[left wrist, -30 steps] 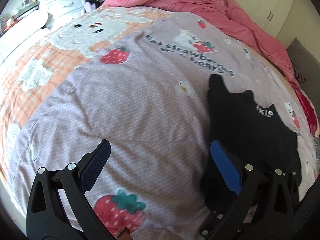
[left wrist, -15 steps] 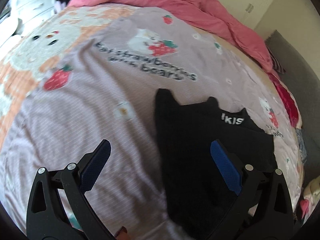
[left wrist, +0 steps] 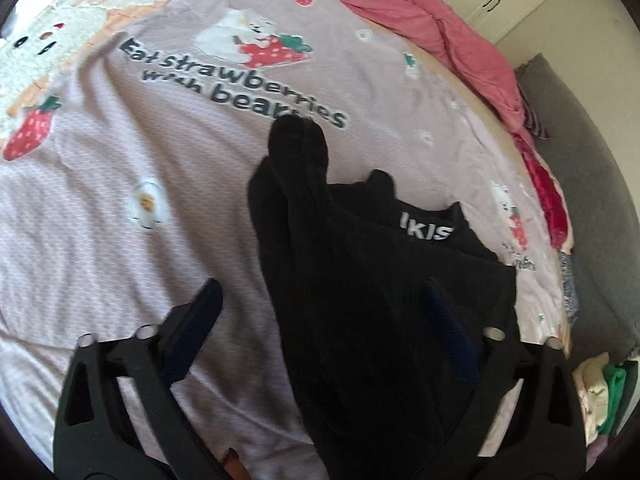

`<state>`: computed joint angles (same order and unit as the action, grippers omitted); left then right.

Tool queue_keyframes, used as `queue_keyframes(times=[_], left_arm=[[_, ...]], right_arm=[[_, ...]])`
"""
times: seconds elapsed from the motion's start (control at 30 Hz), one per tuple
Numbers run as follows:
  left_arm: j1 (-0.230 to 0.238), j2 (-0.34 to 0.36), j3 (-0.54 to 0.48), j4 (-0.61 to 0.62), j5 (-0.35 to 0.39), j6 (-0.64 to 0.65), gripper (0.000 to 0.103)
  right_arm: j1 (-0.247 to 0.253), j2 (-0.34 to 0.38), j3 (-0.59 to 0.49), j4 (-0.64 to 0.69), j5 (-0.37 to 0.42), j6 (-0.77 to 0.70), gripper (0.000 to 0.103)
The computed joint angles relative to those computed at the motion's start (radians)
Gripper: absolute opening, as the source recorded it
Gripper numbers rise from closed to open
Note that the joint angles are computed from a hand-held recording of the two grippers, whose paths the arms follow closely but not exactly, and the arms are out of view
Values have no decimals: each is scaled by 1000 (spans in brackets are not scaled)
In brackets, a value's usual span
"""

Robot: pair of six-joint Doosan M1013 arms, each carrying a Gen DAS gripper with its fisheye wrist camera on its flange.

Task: Fold small clothes
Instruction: 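Grasp the shirt's side edge with both grippers and lift it, then fold the lifted half over the other half and open both grippers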

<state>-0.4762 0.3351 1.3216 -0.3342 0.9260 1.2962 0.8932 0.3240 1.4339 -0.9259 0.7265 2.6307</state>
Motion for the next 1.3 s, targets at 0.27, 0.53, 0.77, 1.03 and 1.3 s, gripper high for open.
queue_keyframes(times=[0.27,0.53,0.77,1.03,1.3], left_arm=[[-38,-8,-12,27,-5,46,18],[-76,-25,-32,39,-24,43,17],[-116,-23,-65,51,-23,38,16],[-167,-1,-112,82,-2,29,16],[-201,30,-147,85,14,9,16]], right_arm=[[11,-30,27,-64,27,110,9],[14,-83,85,-140,20,256,8],[16,-139,140,-192,25,381,8],[21,-188,192,-222,54,469,8],[7,-218,231,-214,63,505,8]])
